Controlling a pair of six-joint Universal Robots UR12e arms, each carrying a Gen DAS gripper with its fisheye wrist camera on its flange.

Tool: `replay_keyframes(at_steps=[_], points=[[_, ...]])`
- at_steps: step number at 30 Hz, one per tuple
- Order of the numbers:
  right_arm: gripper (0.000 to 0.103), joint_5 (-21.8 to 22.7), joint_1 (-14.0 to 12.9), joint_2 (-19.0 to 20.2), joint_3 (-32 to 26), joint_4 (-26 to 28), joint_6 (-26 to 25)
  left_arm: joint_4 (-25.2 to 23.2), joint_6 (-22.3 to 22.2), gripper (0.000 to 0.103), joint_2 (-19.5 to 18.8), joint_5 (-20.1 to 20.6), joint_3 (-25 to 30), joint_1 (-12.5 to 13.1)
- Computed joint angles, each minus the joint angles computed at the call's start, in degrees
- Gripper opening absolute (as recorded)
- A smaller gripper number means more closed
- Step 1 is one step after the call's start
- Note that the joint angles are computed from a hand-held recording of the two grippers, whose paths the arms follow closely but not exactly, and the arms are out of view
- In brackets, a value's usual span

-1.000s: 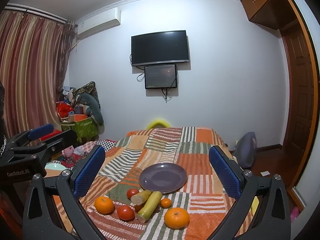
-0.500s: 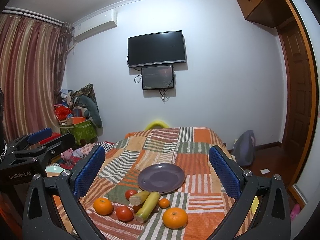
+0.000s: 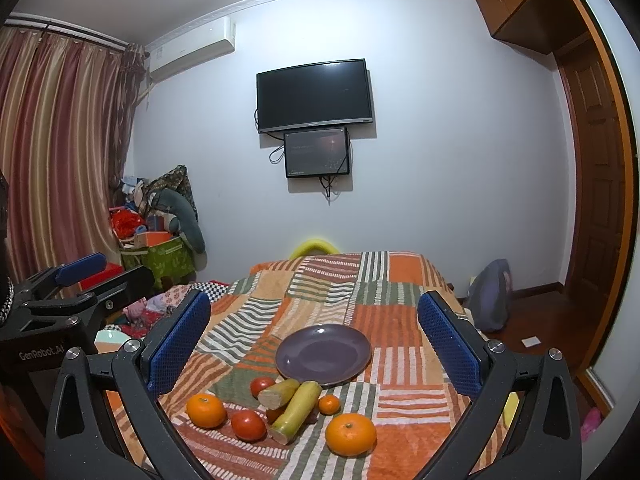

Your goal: Organize fruits

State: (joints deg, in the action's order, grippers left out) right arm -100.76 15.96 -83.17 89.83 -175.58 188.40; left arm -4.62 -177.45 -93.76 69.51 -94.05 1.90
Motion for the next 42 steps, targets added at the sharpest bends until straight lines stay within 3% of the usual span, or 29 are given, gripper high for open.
replay_keyframes(at_steps=[22, 28, 31, 35, 42], points=[[0.103, -0.92, 0.06, 0.42, 0.06, -1.57, -0.7, 0.53, 1.48, 0.103, 0.13, -1.38, -0.38, -0.07], [0.103, 1.4, -0.77, 0.47, -0.04, 0.21, 0.11, -0.52, 2.88, 0.103, -0.17, -0.24, -0.16, -0.33], [0.101, 1.09, -0.96, 0.63, 0.09, 0.99, 0.05, -2.93, 2.4, 0.093, -0.59, -2.55, 0.51, 0.31], [0.084, 1.66, -1.6, 0.71, 0.28, 2.87, 1.23, -7.82, 3.4, 0.074, -1.33, -3.1, 1.86, 0.63], [0.06, 6.05, -3.46, 0.41, 0.57, 9.03, 2.07, -14.03, 7.9, 0.061, -3.16, -0.12, 3.92, 0.72]])
